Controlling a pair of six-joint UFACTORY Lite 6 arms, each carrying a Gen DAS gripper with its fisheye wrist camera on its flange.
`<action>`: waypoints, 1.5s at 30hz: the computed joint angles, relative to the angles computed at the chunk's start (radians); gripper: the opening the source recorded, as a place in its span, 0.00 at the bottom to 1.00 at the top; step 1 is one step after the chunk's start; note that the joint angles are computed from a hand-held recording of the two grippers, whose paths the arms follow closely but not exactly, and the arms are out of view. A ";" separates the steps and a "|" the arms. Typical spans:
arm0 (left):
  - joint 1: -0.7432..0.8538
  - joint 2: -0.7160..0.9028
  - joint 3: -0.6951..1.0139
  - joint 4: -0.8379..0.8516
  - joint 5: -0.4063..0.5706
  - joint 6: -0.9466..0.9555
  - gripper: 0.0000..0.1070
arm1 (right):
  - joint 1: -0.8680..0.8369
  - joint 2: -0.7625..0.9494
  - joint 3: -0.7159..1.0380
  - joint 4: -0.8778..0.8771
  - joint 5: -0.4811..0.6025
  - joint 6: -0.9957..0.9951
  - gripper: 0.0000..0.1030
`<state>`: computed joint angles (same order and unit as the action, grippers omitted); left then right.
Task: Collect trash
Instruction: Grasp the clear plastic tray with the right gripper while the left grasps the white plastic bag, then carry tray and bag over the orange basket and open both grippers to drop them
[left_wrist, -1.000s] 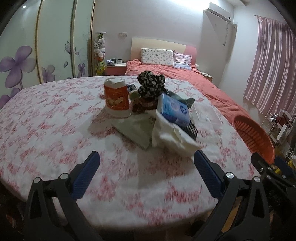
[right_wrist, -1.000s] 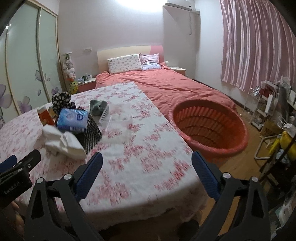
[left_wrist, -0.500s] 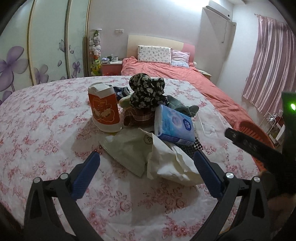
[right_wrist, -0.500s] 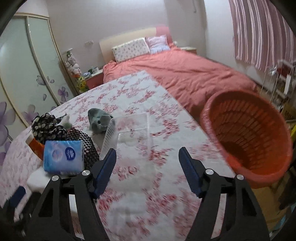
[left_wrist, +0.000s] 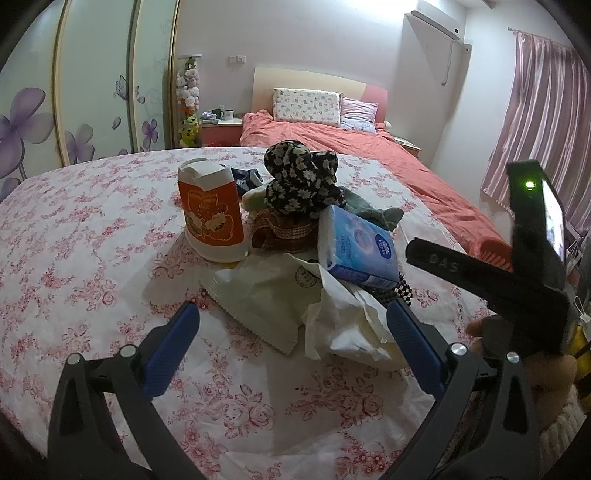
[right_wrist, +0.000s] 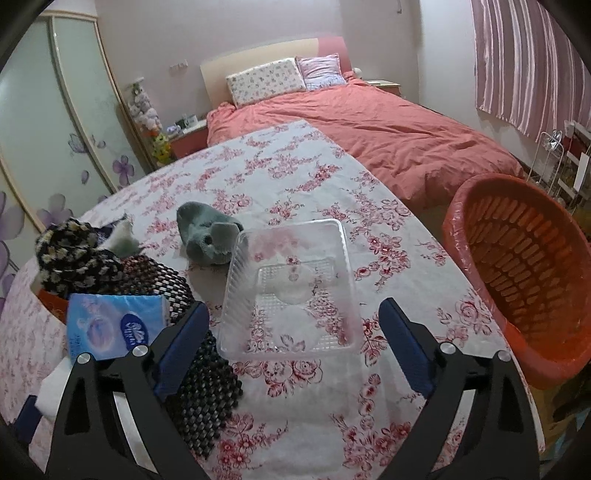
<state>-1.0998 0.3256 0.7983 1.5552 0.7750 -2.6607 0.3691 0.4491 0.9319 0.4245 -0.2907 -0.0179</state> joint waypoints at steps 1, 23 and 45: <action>0.003 -0.001 -0.003 0.005 -0.002 -0.003 0.92 | 0.005 0.017 0.018 0.057 0.007 -0.056 0.90; 0.096 0.061 0.030 0.203 -0.160 -0.128 0.43 | -0.049 -0.048 -0.110 -0.111 -0.033 0.052 0.69; -0.040 -0.280 -0.160 0.040 0.002 0.081 0.24 | -0.063 -0.337 -0.347 -0.174 -0.108 0.083 0.69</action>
<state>-1.1399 0.0456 0.6384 1.5957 0.7767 -2.5793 0.3057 0.1120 0.5852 0.2507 -0.3983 0.0653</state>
